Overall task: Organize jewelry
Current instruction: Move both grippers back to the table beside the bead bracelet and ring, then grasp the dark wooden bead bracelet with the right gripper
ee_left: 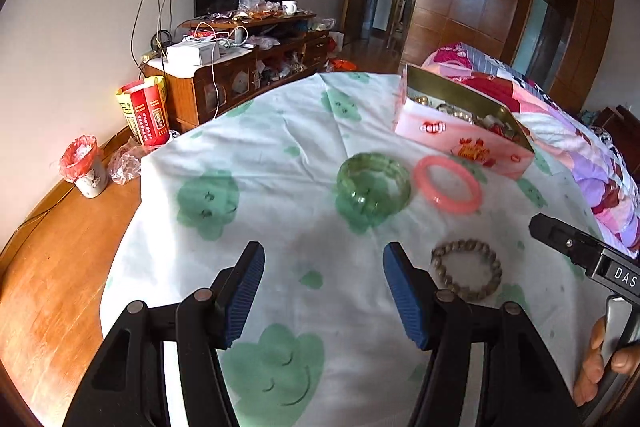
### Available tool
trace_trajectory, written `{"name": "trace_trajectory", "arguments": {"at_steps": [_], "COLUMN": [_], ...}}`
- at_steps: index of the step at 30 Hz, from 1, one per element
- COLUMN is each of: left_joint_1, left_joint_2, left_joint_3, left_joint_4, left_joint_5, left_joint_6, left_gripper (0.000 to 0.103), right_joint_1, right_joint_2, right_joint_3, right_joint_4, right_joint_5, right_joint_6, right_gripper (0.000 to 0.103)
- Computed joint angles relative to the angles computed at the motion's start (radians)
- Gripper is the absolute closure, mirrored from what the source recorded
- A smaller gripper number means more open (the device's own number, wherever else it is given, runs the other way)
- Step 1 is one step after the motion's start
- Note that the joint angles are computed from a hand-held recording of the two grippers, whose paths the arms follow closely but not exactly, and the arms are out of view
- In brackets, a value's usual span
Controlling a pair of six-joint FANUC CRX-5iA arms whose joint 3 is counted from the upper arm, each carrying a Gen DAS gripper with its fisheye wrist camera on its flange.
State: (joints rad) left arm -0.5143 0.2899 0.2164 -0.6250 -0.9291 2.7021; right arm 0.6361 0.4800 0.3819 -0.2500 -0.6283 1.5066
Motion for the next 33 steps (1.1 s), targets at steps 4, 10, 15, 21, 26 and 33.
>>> {"name": "trace_trajectory", "arguments": {"at_steps": [4, 10, 15, 21, 26, 33], "left_joint_1": [0.005, 0.009, 0.014, 0.001, 0.004, 0.003], "left_joint_2": [-0.019, -0.05, -0.057, -0.043, -0.038, -0.024], "left_joint_3": [-0.042, -0.092, -0.103, -0.082, -0.081, -0.067], "left_joint_4": [0.029, 0.066, 0.105, 0.112, 0.144, 0.171], "left_joint_5": [0.027, 0.088, 0.119, 0.111, 0.127, 0.144], "left_joint_6": [-0.044, -0.124, -0.201, -0.261, -0.297, -0.334], "left_gripper": [0.041, 0.041, 0.041, 0.041, 0.041, 0.041], "right_joint_1": [0.008, 0.048, 0.095, 0.119, 0.101, 0.017], "right_joint_2": [0.018, 0.066, 0.107, 0.102, 0.091, 0.11], "right_joint_3": [0.05, 0.12, 0.158, 0.137, 0.129, 0.199], "right_joint_4": [-0.062, -0.029, 0.066, 0.112, 0.079, -0.132], "right_joint_5": [-0.108, -0.218, -0.278, -0.272, -0.26, -0.315], "right_joint_6": [0.118, 0.194, 0.202, 0.252, 0.247, 0.27], "right_gripper": [0.025, 0.025, 0.025, 0.042, 0.073, 0.086]}}
